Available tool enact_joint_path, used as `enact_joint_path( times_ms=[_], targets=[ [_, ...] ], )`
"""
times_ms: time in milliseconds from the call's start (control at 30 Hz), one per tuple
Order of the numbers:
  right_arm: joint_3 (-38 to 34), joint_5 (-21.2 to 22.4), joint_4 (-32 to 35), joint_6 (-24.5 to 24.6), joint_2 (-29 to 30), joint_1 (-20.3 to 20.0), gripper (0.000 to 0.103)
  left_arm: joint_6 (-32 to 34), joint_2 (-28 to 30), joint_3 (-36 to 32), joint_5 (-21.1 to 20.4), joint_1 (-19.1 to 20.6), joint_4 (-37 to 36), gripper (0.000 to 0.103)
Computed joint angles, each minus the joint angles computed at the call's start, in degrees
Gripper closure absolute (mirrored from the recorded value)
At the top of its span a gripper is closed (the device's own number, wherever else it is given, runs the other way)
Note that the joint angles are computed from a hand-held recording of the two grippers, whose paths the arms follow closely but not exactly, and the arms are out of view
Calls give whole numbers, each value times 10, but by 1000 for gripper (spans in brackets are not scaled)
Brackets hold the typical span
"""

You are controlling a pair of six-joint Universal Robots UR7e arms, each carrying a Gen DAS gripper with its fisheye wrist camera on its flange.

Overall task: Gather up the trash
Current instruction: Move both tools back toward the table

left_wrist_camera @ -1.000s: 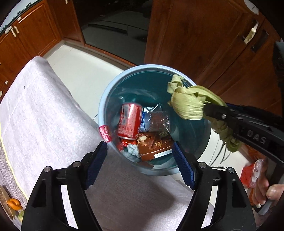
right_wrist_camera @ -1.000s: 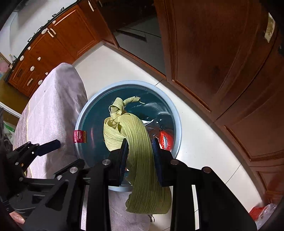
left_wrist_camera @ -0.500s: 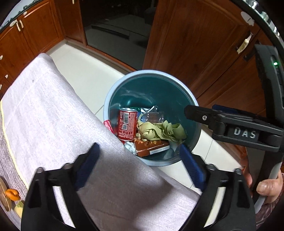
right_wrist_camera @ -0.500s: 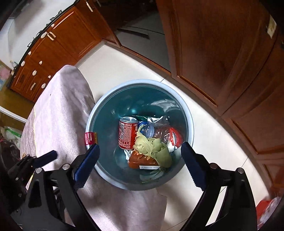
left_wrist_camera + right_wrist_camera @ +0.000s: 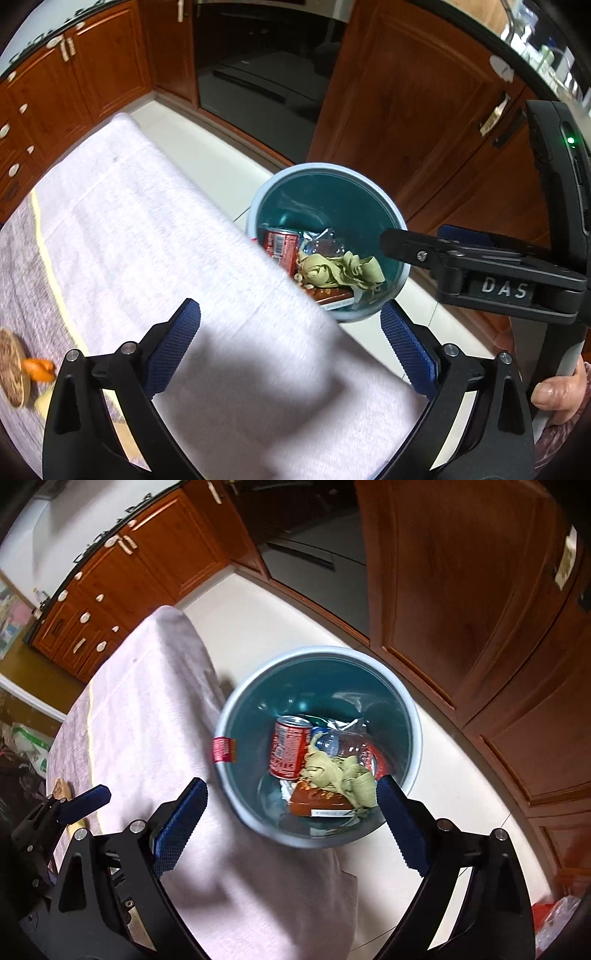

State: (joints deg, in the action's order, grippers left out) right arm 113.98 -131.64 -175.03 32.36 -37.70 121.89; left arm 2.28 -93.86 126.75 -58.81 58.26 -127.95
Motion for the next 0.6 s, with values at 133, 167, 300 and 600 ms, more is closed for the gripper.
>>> enact_joint_path(
  times_ms=[133,167,300,600],
  targets=[
    [-20,0,25,8,8,29,14,-11,-56,5,10,9,33,4],
    [-29,2,34,8,13,38,12,-13,-69,6,13,12,39,4],
    [-65,10,69,6,38,65,9,-14,-134,3,28,37,76,4],
    [-178,57,165,-7,117,108,9,32,-217,-31,38,148,98,4]
  ],
)
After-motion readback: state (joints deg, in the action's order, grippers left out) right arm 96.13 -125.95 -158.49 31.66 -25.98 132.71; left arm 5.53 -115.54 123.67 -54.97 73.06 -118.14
